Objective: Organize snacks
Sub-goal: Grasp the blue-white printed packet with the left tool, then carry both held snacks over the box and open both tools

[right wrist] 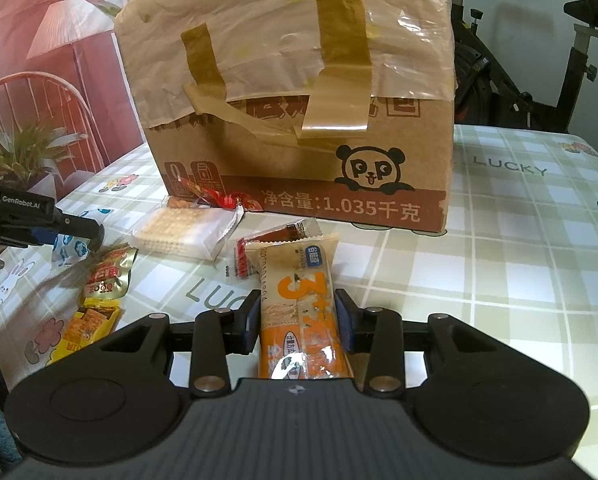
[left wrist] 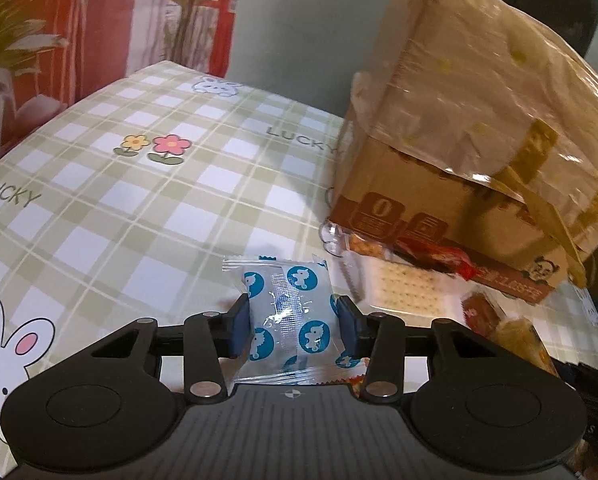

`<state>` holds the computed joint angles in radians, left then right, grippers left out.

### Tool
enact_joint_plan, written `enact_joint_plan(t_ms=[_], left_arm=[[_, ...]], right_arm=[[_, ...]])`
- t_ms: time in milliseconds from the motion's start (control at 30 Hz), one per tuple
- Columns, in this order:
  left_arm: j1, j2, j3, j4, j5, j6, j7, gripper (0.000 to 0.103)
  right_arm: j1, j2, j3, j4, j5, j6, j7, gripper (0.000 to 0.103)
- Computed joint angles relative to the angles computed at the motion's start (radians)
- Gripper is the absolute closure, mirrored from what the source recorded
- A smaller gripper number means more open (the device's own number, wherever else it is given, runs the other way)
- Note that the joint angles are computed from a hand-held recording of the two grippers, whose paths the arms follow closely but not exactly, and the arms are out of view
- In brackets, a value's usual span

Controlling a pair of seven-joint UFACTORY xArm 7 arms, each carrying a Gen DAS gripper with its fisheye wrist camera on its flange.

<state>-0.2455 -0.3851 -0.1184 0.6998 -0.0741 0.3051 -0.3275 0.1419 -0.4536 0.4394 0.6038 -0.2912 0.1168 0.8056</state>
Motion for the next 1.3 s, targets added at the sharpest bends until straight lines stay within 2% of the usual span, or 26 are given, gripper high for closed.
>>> enact_joint_plan(t_ms=[333,533,700,800,867,967,1100,1200,1233,1300], left_arm=[[-0.047,-0.061,0.037,-0.039,-0.053,-0.028,0.079,0.056],[-0.086,-0.107,0.052,-0.051,-0.060,-0.079,0.151,0.056],[-0.144,-0.130,0.092,-0.021,-0.092,-0.117,0.226,0.056],[-0.215,-0.124,0.145,0.027,-0.138,-0.146,0.299,0.056],[-0.275,-0.106,0.187,0.081,-0.177,-0.160,0.360,0.056],[-0.361,-0.053,0.243,0.187,-0.255,-0.166,0.442,0.056],[-0.481,0.089,0.319,0.379,-0.392,-0.169,0.572,0.056],[-0.498,0.214,0.324,0.527,-0.469,-0.145,0.645,0.056],[-0.490,0.259,0.317,0.579,-0.483,-0.119,0.644,0.056],[-0.460,0.344,0.293,0.672,-0.465,-0.075,0.607,0.056]], right_arm=[[0.004,-0.022,0.018,0.010,-0.014,0.035,0.010,0.064],[0.063,-0.053,-0.006,0.033,-0.028,0.024,-0.067,0.064],[0.132,-0.050,-0.061,0.078,0.000,-0.044,-0.193,0.064],[0.107,-0.057,-0.050,0.104,0.020,-0.134,-0.230,0.064],[0.065,-0.048,-0.031,0.151,0.034,-0.154,-0.250,0.064],[0.030,-0.004,-0.037,0.239,0.064,-0.165,-0.282,0.064],[-0.023,0.069,-0.047,0.373,0.102,-0.166,-0.319,0.064],[-0.210,0.131,0.060,0.487,0.054,-0.140,-0.247,0.064],[-0.295,0.153,0.118,0.528,0.021,-0.118,-0.198,0.064],[-0.393,0.216,0.187,0.607,-0.045,-0.066,-0.117,0.064]])
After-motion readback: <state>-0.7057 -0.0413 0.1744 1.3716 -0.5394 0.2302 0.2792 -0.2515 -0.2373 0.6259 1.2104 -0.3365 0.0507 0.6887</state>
